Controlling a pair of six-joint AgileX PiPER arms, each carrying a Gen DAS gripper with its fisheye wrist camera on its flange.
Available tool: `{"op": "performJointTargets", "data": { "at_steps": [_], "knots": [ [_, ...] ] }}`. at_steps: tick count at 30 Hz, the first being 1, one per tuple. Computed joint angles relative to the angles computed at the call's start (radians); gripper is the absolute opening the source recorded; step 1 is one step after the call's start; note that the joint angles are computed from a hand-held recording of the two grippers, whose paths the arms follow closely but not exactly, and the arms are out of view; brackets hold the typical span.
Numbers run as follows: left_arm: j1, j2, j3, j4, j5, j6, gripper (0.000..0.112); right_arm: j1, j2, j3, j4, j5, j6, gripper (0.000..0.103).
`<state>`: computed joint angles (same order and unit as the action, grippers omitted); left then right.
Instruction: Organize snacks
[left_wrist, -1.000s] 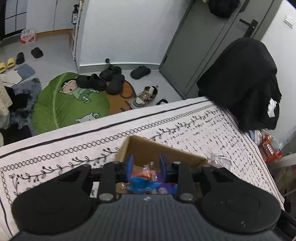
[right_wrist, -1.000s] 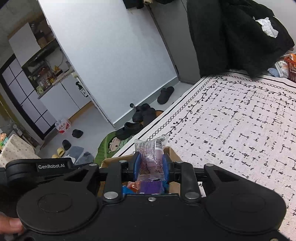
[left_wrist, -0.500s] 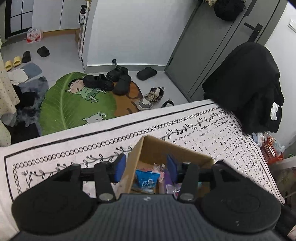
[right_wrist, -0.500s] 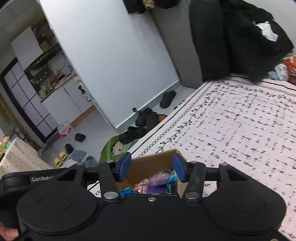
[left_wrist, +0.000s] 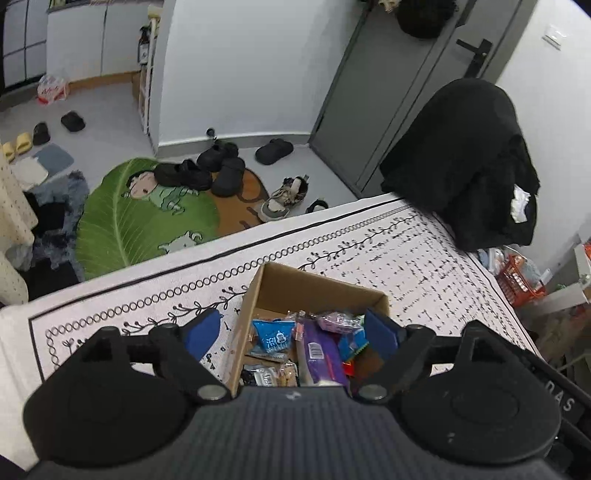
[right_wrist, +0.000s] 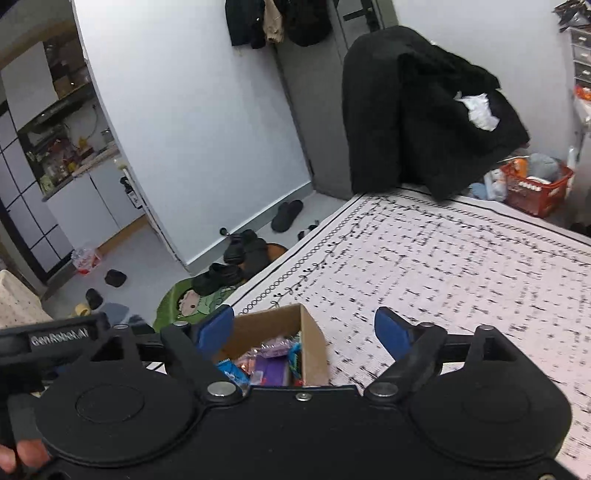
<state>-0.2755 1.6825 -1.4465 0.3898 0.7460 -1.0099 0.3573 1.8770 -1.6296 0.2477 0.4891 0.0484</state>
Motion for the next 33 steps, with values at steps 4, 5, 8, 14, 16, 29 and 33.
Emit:
{"op": "performJointTargets", "data": {
  "at_steps": [4, 5, 8, 14, 16, 29, 33],
  "knots": [
    [-0.024, -0.047, 0.000, 0.010, 0.035, 0.018, 0.090, 0.004, -0.072, 0.049, -0.084, 0.014, 0.092, 0.093],
    [-0.031, -0.059, -0.002, 0.010, 0.049, 0.022, 0.091, 0.006, -0.089, 0.061, -0.105, 0.014, 0.113, 0.098],
    [-0.055, -0.093, -0.004, 0.011, 0.080, 0.039, 0.092, 0.008, -0.136, 0.093, -0.147, 0.014, 0.165, 0.103],
    [-0.098, -0.173, 0.022, 0.034, 0.126, 0.052, 0.097, -0.005, -0.220, 0.143, -0.157, 0.052, 0.187, 0.103],
    [-0.110, -0.197, 0.029, 0.039, 0.145, 0.056, 0.100, 0.002, -0.249, 0.158, -0.176, 0.068, 0.202, 0.103],
    [-0.259, -0.349, 0.026, 0.097, 0.294, 0.049, 0.103, 0.044, -0.471, 0.274, -0.283, 0.138, 0.287, 0.103],
    [-0.331, -0.398, 0.037, 0.147, 0.338, 0.011, 0.103, 0.069, -0.541, 0.309, -0.321, 0.160, 0.325, 0.103]
  ]
}}
